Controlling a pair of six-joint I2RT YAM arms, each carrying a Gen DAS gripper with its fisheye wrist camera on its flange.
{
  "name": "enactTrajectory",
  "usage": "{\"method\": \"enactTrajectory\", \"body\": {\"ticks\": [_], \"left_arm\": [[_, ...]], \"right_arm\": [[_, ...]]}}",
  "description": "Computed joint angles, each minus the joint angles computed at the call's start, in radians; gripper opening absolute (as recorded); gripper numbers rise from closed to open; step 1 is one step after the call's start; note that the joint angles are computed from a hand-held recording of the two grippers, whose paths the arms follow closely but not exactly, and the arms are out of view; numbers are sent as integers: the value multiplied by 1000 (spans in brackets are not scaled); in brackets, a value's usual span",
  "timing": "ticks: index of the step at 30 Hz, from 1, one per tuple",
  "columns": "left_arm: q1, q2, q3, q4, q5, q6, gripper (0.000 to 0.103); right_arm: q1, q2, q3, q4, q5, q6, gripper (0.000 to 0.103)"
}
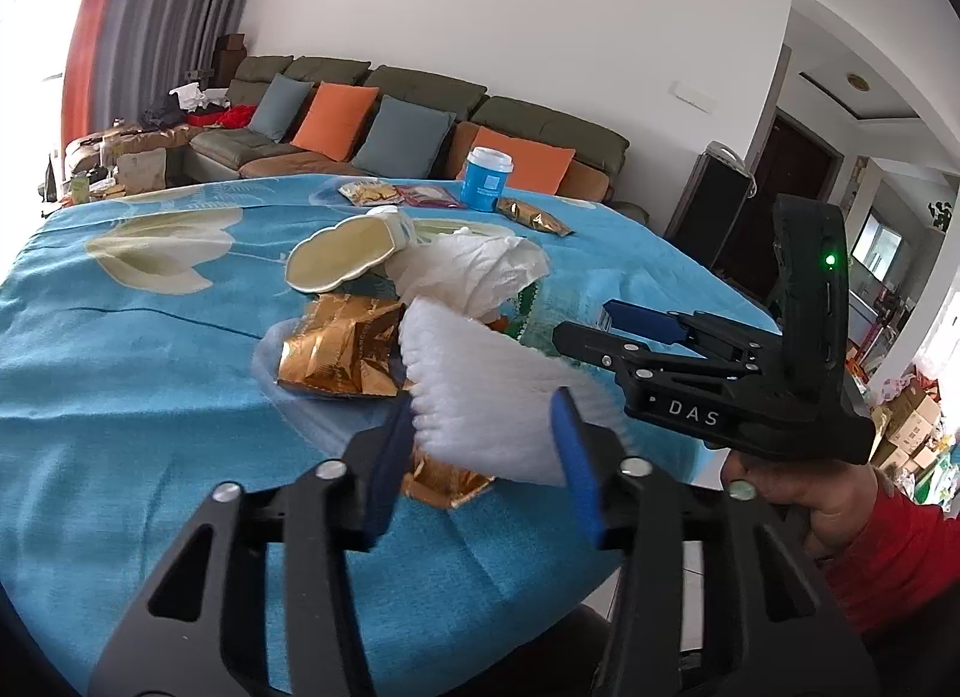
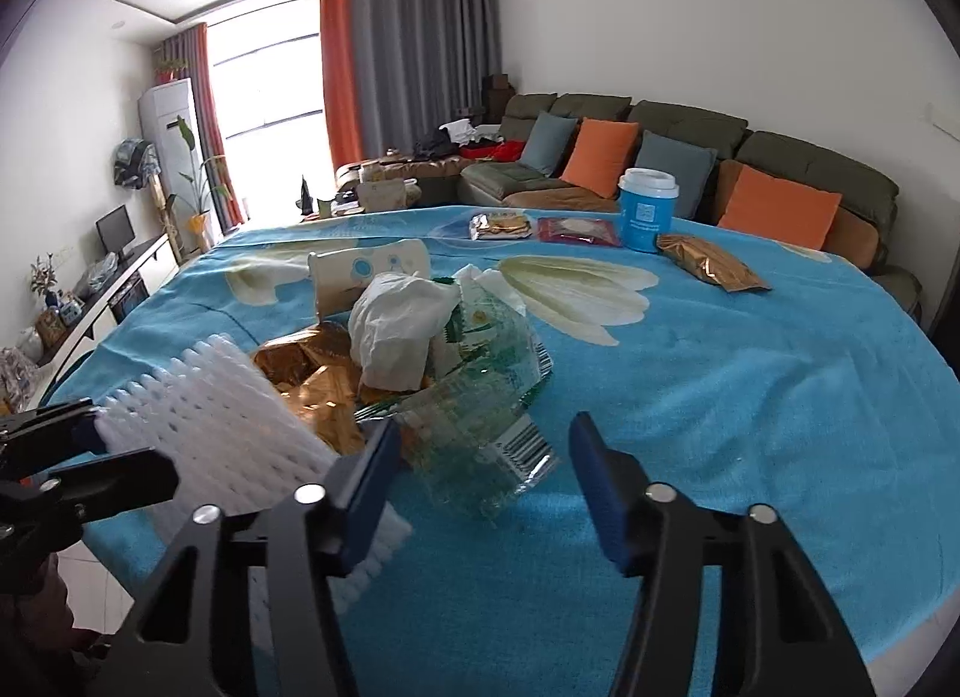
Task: Collect trash
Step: 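Grasp a white foam net with the left gripper while the right gripper grasps the clear plastic bag, then lift the foam net with the left gripper while the right gripper lifts the plastic bag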
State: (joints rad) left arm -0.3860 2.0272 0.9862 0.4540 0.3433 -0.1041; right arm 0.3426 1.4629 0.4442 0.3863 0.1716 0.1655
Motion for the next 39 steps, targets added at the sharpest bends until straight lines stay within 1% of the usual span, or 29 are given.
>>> {"method": "enactTrajectory", "body": {"ticks": [1,3,6,7,10,12,13,14,15,19,24,31,34,37,39], "left_arm": [[1,2,2,-3,8,1,38],[0,3,4,-5,8,3,31],[4,-3,-9,13,26,1,27],[6,-5,-13,15,34,2,23],[8,-18,-29,31,50,3,20],[11,-28,-40,42,59,4,19],[11,-33,-46,47,60,4,17],[15,-40,-51,53,71,4,16],[18,-49,-59,59,77,4,15],[29,-79,-88,90,90,2,14],[56,-138,-130,128,112,-14,13],[128,-251,-203,195,101,-43,13],[173,-289,-226,211,91,-49,13],[222,-313,-245,215,80,-54,13],[257,-322,-256,214,86,-64,13]], "right_arm": [[4,-2,2,-6,2,-2,40],[11,-12,-4,-8,0,1,38],[17,-29,-8,-23,-4,8,34],[15,-33,-8,-28,-9,7,27],[23,-65,-25,-38,2,19,26],[20,-84,-33,-46,8,24,23],[15,-91,-33,-51,3,23,15],[15,-104,-35,-63,4,25,4],[16,-118,-39,-68,12,25,1],[17,-159,-42,-98,22,26,1],[52,-243,-49,-128,62,30,1],[105,-312,-11,-159,96,5,0],[142,-319,6,-158,113,-2,0],[163,-275,44,-158,151,-31,0],[136,-267,55,-185,128,-14,0]]}}
